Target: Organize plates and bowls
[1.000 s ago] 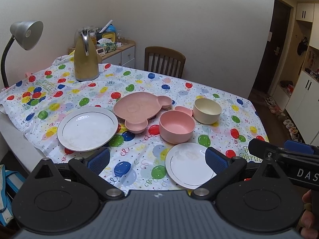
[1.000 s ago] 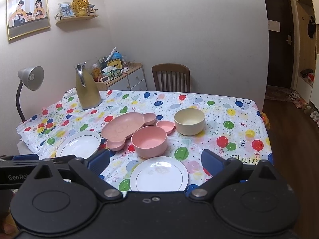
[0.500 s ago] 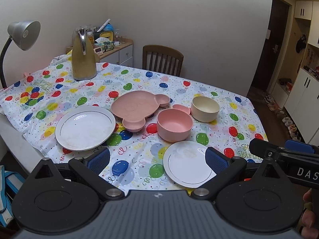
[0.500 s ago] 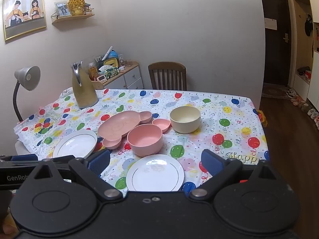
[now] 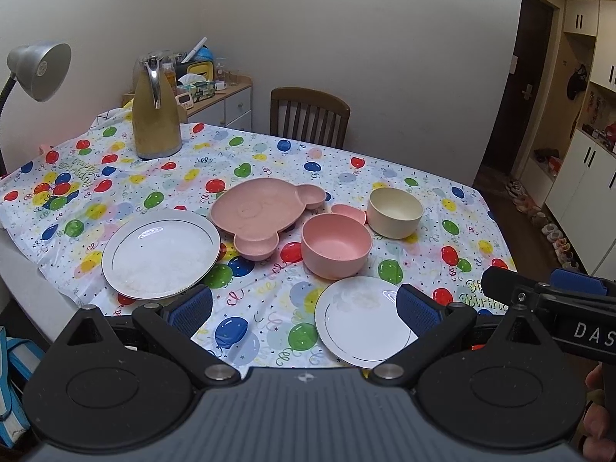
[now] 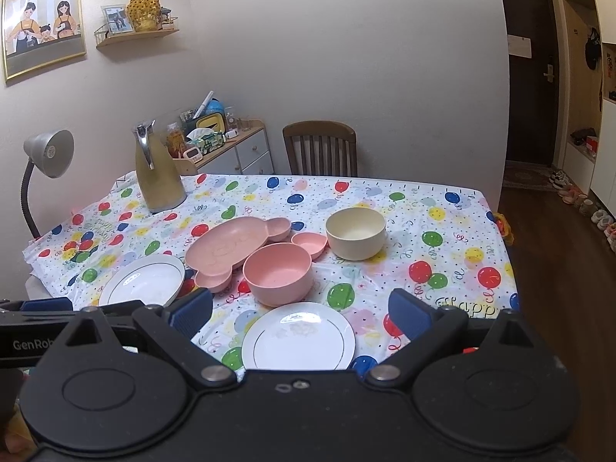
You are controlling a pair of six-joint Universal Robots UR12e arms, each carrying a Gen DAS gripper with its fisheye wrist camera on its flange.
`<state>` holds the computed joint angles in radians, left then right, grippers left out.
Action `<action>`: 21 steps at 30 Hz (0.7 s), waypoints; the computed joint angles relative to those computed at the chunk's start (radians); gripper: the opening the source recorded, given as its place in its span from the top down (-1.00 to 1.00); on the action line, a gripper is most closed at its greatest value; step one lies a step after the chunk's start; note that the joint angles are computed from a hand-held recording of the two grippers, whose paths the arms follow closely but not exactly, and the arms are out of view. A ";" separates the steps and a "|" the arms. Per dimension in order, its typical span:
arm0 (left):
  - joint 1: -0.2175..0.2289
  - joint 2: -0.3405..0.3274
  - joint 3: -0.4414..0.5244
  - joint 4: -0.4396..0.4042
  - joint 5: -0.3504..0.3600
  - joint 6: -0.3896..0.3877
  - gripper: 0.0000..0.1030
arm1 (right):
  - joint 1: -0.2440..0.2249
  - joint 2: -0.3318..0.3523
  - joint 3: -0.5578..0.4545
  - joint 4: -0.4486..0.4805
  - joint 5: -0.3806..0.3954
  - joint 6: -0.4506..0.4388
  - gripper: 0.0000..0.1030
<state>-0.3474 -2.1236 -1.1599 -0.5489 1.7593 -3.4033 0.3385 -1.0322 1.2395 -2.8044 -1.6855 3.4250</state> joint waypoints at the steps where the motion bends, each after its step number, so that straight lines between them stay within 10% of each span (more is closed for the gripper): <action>1: 0.002 -0.001 0.001 0.000 -0.004 0.001 -0.99 | 0.001 0.004 -0.007 0.006 -0.003 0.002 -0.90; 21: 0.081 -0.057 0.063 -0.019 -0.130 0.017 -0.99 | 0.031 0.113 -0.191 0.127 -0.057 -0.005 -0.90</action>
<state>-0.2665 -2.1809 -1.0966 -0.5681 1.6292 -3.3860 0.3698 -0.9196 1.0485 -2.6776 -1.7426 3.4205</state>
